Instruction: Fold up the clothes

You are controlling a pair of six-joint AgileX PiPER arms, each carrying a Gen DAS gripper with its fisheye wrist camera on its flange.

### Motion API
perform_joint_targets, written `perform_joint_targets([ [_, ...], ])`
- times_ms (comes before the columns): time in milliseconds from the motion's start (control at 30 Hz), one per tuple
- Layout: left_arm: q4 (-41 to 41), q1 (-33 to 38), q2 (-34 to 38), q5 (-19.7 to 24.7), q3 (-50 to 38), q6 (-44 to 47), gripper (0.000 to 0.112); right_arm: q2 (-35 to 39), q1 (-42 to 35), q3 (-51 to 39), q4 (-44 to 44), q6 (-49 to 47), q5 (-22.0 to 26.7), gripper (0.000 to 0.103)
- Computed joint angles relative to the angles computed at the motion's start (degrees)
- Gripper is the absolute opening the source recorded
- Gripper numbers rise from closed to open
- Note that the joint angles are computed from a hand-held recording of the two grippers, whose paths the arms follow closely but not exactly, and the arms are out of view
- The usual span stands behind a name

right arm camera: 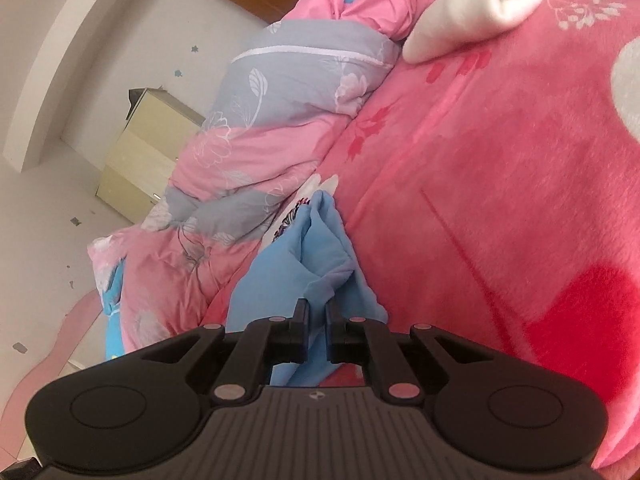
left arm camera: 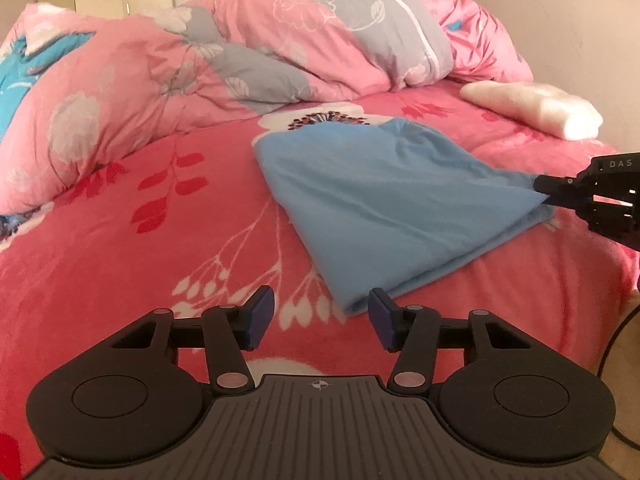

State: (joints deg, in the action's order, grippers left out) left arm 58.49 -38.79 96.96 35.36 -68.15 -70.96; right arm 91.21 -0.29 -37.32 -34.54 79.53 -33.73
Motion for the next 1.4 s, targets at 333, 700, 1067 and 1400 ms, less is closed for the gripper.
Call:
perform_joint_targets([
  [333,8.34,-2.58,3.13,2.61,-0.13,-0.49,0.050,2.32,-0.66,2.70,4.04,-3.19,-6.57,0.008],
  [700,13.76,-5.01,5.96,8.48,-0.90,-0.39,0.046,2.71,-1.37,3.23,3.68,-2.98,-8.19,0.008],
  [1067,5.71,-1.01,3.05,2.15,0.63,-3.67,0.032,-0.53,1.49,3.38,7.82,-8.57,-2.51,0.008],
  [1400,4.70,3.30,-4.66,-7.69,9.36,-7.72,0.032,-2.35,-3.03,4.61,-2.99,4.37,-2.57,0.009],
])
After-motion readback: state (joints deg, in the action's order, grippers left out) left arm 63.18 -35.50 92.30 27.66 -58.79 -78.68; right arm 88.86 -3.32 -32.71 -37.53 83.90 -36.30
